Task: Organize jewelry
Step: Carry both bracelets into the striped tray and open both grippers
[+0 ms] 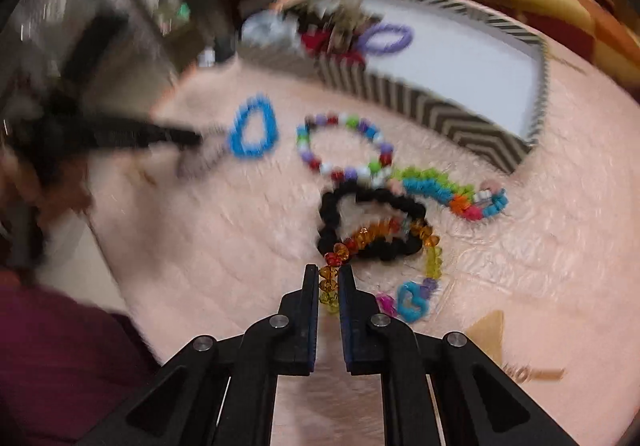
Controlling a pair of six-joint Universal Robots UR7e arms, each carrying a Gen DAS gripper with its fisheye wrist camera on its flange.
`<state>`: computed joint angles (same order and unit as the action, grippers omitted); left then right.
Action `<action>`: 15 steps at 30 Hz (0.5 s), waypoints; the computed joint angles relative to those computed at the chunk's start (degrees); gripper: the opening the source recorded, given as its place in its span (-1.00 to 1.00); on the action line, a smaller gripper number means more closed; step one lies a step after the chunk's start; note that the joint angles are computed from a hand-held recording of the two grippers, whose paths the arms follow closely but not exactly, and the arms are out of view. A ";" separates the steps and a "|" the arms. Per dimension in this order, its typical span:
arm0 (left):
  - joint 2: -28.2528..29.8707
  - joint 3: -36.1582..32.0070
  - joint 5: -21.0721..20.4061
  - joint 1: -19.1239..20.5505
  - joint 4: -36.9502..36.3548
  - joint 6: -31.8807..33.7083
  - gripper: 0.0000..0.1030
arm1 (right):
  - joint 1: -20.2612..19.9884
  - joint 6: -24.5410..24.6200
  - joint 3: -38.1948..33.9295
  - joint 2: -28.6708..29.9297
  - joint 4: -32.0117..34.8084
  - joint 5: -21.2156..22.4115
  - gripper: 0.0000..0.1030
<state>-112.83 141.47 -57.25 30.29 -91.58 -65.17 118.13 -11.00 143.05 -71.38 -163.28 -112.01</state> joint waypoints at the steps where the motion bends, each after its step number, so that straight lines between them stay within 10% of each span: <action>1: -0.20 -0.16 0.08 -0.55 0.43 -0.22 -0.82 | 0.17 0.94 0.38 -1.76 -0.66 1.13 -0.83; 15: -2.75 -3.98 1.50 -4.58 5.26 -1.24 -0.84 | 3.06 10.36 -1.39 -8.04 -9.60 8.94 -0.83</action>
<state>-115.58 137.48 -55.75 25.71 -86.31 -66.41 121.19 -0.64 141.67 -79.42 -172.89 -103.08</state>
